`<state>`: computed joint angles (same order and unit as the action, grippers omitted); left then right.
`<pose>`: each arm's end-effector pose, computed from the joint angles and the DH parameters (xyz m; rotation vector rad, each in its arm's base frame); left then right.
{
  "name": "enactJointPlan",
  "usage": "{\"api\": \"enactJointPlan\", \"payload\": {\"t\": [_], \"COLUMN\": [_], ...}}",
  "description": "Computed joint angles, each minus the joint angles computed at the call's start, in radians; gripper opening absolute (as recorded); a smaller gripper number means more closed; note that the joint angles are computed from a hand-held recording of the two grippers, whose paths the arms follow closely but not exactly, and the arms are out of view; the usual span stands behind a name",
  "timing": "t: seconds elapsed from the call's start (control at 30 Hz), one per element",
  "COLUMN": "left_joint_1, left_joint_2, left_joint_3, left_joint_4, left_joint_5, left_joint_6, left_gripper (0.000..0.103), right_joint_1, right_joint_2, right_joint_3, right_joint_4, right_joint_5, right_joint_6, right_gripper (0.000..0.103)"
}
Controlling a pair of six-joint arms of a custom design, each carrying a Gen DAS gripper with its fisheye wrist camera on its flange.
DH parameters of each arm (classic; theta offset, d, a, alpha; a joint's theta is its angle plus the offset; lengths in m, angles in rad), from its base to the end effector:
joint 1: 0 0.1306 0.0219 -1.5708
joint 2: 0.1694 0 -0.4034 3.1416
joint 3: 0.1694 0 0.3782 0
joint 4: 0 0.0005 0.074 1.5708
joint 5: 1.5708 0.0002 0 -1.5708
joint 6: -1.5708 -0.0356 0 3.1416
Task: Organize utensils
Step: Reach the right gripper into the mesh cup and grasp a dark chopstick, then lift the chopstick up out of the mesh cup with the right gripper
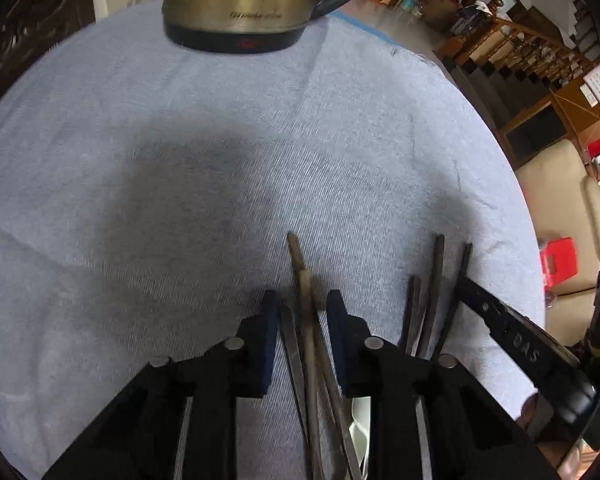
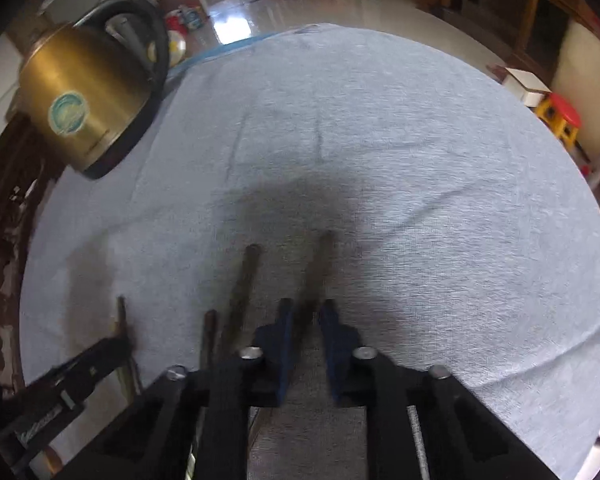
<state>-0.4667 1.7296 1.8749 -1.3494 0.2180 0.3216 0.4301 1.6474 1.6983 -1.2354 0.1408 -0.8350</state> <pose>0.5008 -0.2615 0.4656 0.2639 2.8342 -0.4902 0.4920 0.2197 0.4398 0.5887 2.6799 0.1612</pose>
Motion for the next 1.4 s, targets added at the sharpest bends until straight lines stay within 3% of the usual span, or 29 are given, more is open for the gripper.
{"api": "enactJointPlan", "payload": {"t": [0.03,0.2,0.43,0.67,0.83,1.03,1.4], "left_joint_1": [-0.002,-0.006,0.029,0.055,0.035,-0.056,-0.185], "left_joint_2": [0.001,-0.032,-0.148,-0.309,-0.462,-0.644,-0.763], "left_joint_3": [0.003,-0.032,-0.126,-0.201,-0.266,-0.362,-0.351], "left_joint_4": [-0.003,0.021,0.064,0.098,0.182,0.283,0.342], "left_joint_5": [0.001,-0.038,0.019,0.044,-0.003,-0.190,-0.326], "left_joint_6": [-0.009,-0.040,-0.066,-0.093,-0.070,-0.046,-0.013], "left_gripper": [0.011,0.011,0.005,0.005,0.005,0.005,0.005], "right_joint_1": [0.002,0.001,0.024,0.113,0.251,0.448,0.674], "right_joint_2": [-0.009,-0.120,-0.316,-0.459,-0.548,-0.599,-0.603], "right_joint_3": [-0.013,-0.144,-0.304,-0.373,-0.386,-0.378,-0.272], "right_joint_4": [0.011,0.112,0.237,0.332,0.338,0.271,0.098], "right_joint_5": [0.006,-0.014,-0.012,0.066,0.288,0.601,0.910], "right_joint_6": [0.006,-0.002,-0.046,-0.093,-0.091,-0.155,-0.235], "right_gripper": [0.010,0.007,0.006,0.006,0.006,0.006,0.006]}}
